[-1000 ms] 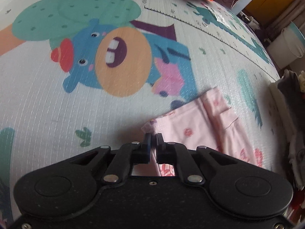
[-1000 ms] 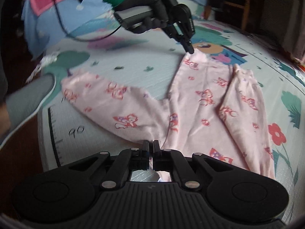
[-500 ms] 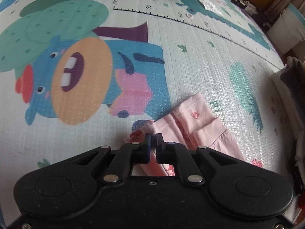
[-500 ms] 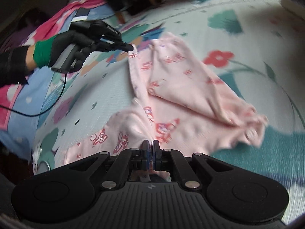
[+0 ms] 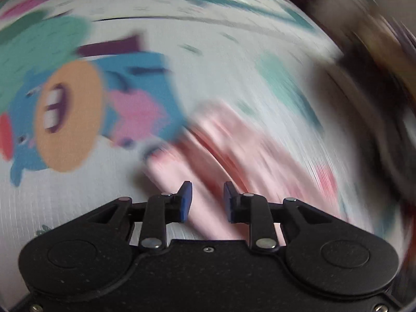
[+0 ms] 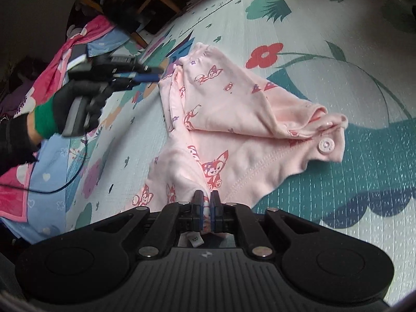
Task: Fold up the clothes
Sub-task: 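Lift the pink garment with both grippers and fold it over itself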
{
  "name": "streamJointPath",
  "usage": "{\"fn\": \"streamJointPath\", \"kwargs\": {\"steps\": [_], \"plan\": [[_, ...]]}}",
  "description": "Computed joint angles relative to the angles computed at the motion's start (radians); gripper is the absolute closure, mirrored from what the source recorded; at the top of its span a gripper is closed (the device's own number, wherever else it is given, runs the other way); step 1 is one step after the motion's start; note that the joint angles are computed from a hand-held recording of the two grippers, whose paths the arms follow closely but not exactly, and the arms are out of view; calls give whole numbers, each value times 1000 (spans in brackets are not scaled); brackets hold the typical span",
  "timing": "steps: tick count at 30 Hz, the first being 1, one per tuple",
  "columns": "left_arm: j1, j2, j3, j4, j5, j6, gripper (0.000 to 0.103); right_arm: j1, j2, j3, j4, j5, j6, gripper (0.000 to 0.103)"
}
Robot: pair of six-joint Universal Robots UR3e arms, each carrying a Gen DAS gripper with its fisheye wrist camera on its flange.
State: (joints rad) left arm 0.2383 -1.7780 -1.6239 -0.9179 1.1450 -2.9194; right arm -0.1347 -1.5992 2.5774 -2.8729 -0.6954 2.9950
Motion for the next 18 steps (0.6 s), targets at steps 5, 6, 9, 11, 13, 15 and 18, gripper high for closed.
{"fn": "streamJointPath", "kwargs": {"steps": [5,6,9,11,13,15,18], "plan": [[55,293,-126,-537,-22,511,60,9,-14,-2,-8,-38,-11,88],[63,359,-162,-624,19,577,60,5,-22,2,-3,-41,-17,88],[123,555,-279,-812,117,677,61,6,-25,11,-13,-53,-14,88],[194,692,-355,-880,148,687,64,9,-19,15,-28,-57,-8,87],[270,804,-399,-943,160,698,65,14,-11,13,-41,-61,-2,88],[366,874,-417,-1025,142,728,68,14,-11,15,-45,-64,-6,88],[409,910,-445,-1057,128,716,69,14,-16,21,-50,-68,-13,88]]}}
